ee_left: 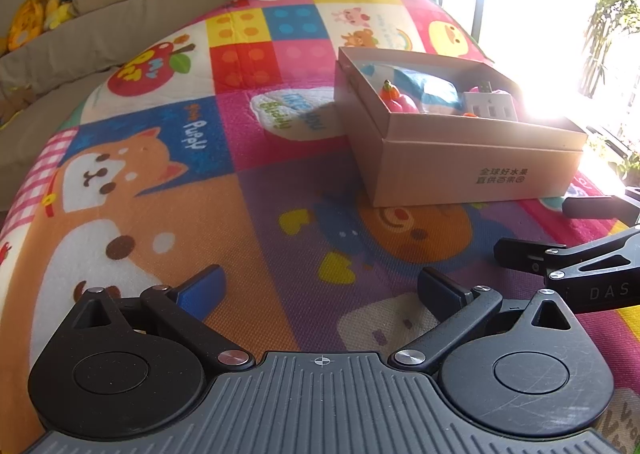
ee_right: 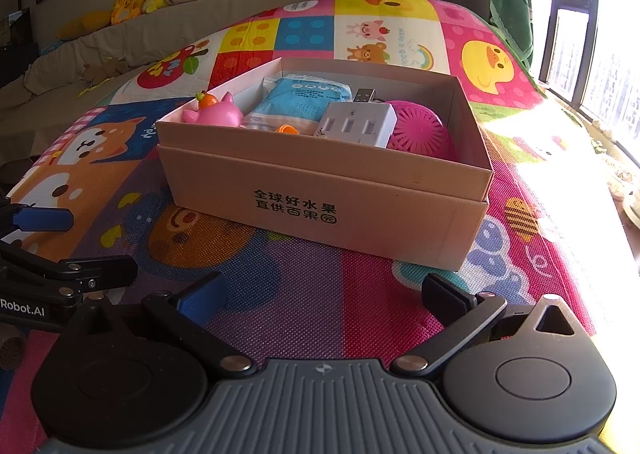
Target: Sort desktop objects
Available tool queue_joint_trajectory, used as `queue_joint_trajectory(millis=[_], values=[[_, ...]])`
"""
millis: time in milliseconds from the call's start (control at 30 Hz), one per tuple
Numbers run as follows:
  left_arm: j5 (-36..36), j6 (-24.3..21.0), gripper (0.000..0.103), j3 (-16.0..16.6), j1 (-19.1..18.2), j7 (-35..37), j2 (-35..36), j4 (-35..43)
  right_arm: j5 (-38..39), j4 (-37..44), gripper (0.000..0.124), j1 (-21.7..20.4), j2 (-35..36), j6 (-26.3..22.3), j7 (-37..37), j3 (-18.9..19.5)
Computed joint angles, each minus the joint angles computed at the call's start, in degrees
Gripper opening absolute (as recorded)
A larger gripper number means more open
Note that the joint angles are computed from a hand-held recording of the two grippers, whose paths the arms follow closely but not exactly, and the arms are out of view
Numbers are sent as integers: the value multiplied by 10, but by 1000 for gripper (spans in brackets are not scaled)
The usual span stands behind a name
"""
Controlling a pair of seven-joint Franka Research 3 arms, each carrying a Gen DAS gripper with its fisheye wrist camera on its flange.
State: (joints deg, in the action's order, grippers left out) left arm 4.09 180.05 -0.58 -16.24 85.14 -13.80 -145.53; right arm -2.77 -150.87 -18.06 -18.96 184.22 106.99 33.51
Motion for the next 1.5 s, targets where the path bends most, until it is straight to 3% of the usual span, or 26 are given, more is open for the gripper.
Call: queue_joint_trajectory(millis=[1500], values=[[-10, -1, 103, 4, -5, 9, -1, 0, -5, 1, 103, 4, -1, -2, 4, -5]])
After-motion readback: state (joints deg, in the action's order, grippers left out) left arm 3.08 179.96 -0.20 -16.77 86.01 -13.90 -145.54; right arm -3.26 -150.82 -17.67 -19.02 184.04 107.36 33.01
